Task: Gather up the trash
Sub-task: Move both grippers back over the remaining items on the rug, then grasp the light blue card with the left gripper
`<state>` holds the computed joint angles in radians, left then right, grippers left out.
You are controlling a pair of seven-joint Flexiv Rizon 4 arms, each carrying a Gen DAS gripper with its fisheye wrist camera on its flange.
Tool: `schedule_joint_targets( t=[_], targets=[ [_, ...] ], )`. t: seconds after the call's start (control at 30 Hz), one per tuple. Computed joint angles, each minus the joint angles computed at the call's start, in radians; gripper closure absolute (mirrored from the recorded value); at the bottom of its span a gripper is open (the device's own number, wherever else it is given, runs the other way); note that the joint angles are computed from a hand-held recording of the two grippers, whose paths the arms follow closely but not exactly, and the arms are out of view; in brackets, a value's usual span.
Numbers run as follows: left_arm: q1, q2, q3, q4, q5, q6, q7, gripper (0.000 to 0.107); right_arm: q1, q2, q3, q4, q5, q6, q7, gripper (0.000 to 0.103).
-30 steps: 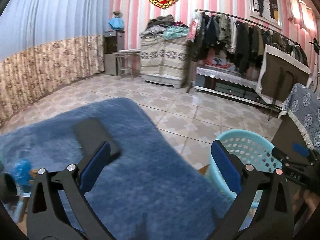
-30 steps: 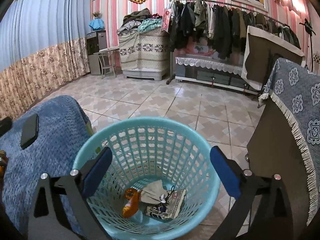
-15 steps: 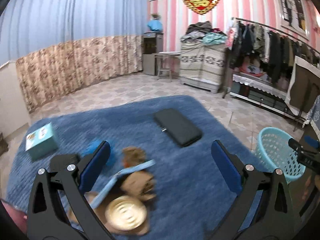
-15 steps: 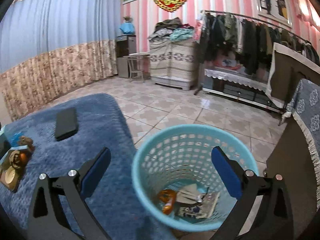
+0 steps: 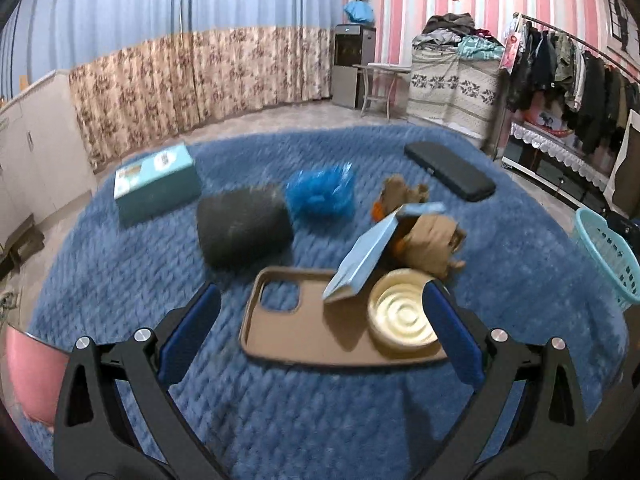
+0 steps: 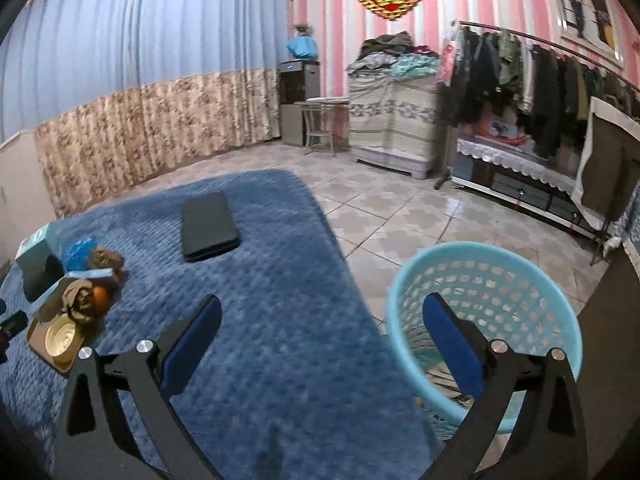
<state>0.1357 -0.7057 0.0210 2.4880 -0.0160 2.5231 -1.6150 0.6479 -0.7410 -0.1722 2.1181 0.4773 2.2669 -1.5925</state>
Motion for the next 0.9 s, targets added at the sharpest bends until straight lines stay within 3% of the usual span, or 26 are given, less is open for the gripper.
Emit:
schedule_joint_targets(
  t=[0.13,0.27,0.33,0.4,0.5,0.73,0.9],
  targets=[
    [0.045,-0.033,-0.011,-0.027,0.05,0.006,-0.015,0.013,0.058,-0.011,-0.032,-0.015,0.008,-0.036,-0.033,0.005],
    [0.064,-0.043,-0.032,-0.074,0.091,-0.027,-0.006,0.026,0.125,-0.027,-0.084,-0.029,0.035,-0.064,-0.069,0.005],
    [0.04,-0.049,-0.029,-0.096,0.072,-0.051,0.017,0.039,0.134,-0.025,-0.089,-0.033,0.032,-0.081,-0.069,0.005],
    [0.086,-0.049,-0.062,-0.12,0.128,-0.1,0.015,0.074,0.14,-0.021,-0.087,-0.034,0.024,-0.101,-0.06,0.005],
    [0.108,-0.052,-0.074,-0.125,0.165,-0.102,0.008,0.095,0.139,-0.019,-0.073,-0.027,-0.008,-0.12,-0.045,0.005],
    [0.054,-0.048,0.009,-0.041,0.125,0.095,0.056,0.1,0.139,-0.001,0.017,0.001,-0.086,-0.066,-0.025,0.005],
    [0.12,-0.038,0.033,0.033,0.167,0.186,0.056,0.101,0.212,-0.004,-0.005,0.0,-0.071,-0.094,-0.055,0.005]
  ],
)
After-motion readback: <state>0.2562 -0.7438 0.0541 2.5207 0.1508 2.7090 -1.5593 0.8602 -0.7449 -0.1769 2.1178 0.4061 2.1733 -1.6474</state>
